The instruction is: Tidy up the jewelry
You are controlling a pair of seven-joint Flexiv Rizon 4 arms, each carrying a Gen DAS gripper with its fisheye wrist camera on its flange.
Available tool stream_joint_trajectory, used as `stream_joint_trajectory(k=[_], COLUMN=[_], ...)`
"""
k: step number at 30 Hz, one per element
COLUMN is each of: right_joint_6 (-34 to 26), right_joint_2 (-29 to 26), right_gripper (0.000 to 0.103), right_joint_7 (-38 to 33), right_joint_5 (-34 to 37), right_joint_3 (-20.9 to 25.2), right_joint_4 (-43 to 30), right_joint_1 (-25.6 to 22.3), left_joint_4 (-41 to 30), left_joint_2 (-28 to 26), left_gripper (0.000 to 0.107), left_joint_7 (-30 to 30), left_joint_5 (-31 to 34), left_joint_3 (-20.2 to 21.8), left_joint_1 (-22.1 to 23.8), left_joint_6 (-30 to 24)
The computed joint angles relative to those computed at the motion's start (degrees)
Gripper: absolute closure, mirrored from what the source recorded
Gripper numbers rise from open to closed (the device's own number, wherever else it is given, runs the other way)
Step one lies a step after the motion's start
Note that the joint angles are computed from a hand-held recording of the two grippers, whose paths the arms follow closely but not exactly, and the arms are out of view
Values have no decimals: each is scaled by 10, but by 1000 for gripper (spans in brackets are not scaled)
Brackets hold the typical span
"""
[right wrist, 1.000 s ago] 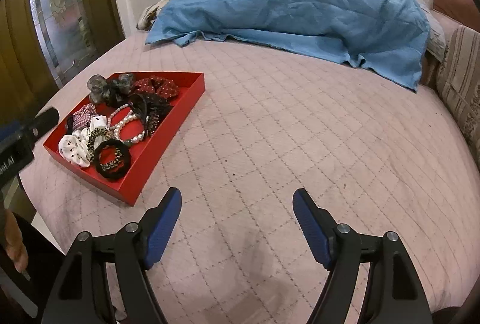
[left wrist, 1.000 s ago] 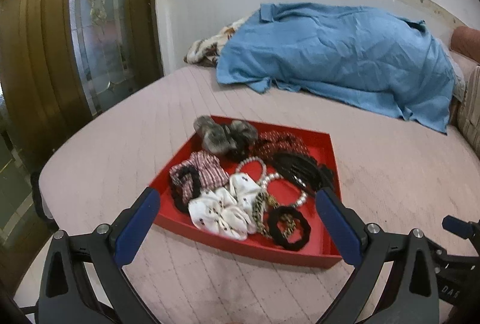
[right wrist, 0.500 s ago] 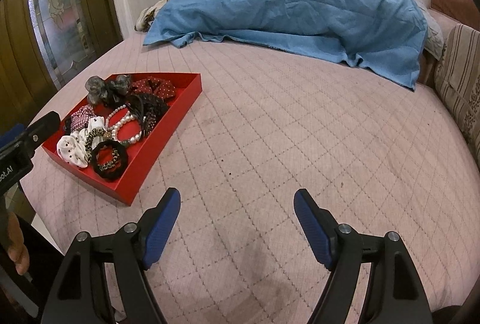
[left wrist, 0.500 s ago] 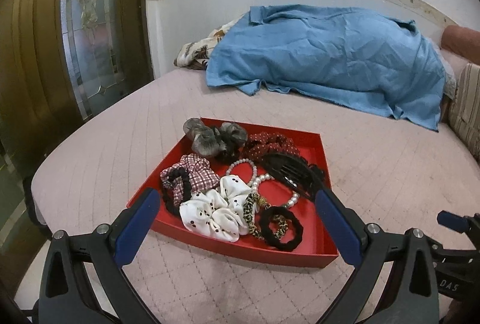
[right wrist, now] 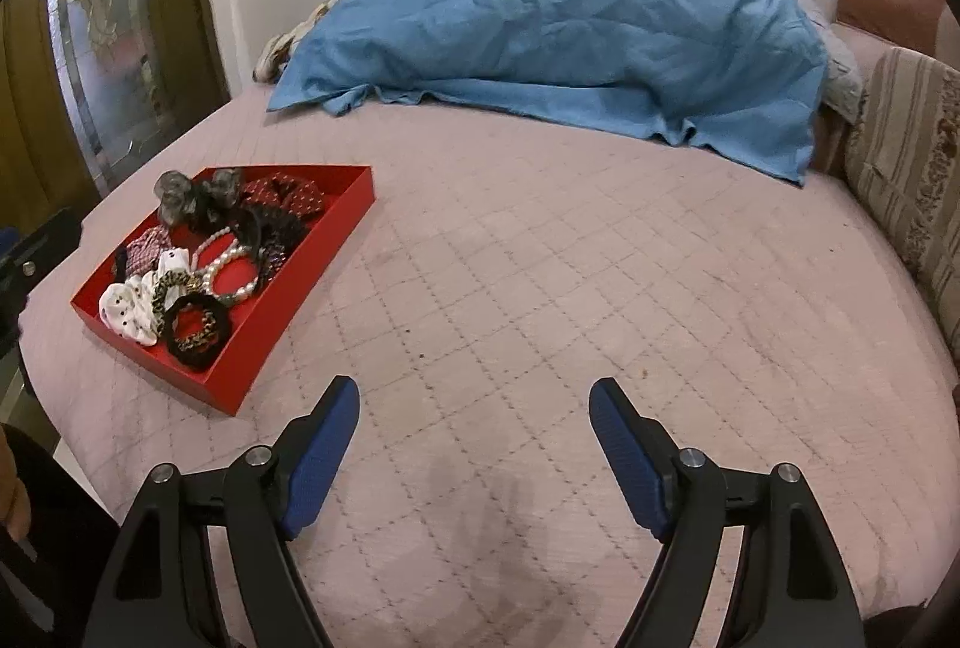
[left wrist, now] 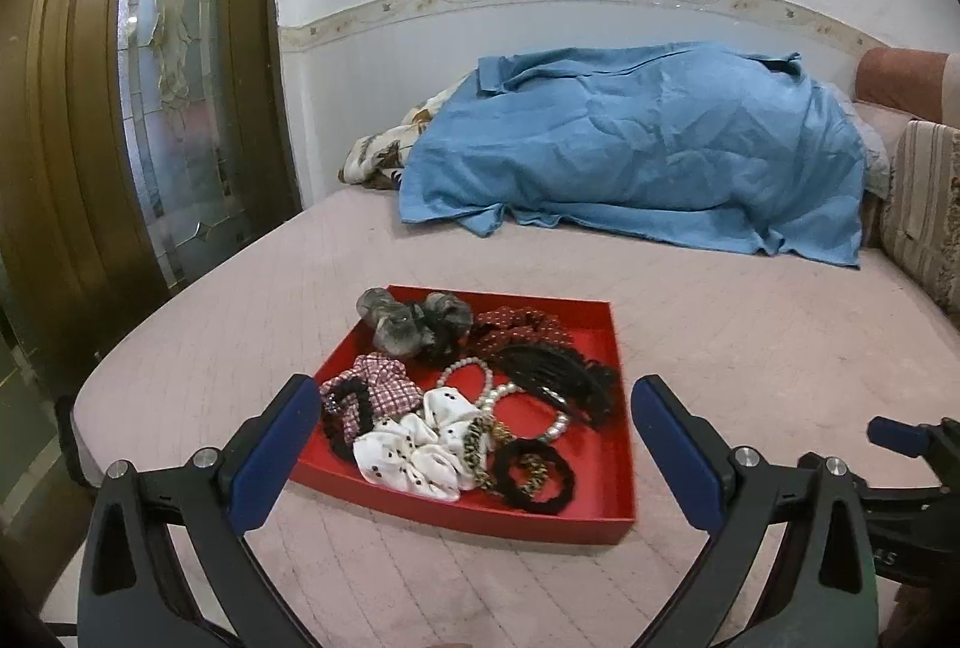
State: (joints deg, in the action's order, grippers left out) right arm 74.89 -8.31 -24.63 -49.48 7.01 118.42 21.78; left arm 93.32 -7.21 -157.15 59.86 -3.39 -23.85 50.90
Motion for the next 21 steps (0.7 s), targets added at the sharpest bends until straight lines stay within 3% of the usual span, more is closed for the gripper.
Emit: stream_joint_trajectory(k=[7, 11, 15, 21], right_joint_6=[21, 38, 45, 53], right_joint_2=[6, 12, 12, 12], right_gripper=[19, 19, 17, 17], right_joint_7=[17, 49, 64, 70], right_joint_5=[-10, -51, -80, -97], right_joint_3=[-6, -14, -12, -12], right_joint_4=[10, 19, 22, 23], right_joint_1=[-6, -11, -17, -19], left_joint_4=[1, 11, 10, 12], left_joint_2=[18, 20, 15, 12], left_gripper=[4, 4, 4, 4], left_joint_7=[-3, 24, 38, 58], left_joint_5=[15, -40, -56, -96], left_joint_3=[-22, -25, -29, -26], left_joint_1=[-20, -10, -12, -9], left_joint_6=[-78, -84, -112, -109])
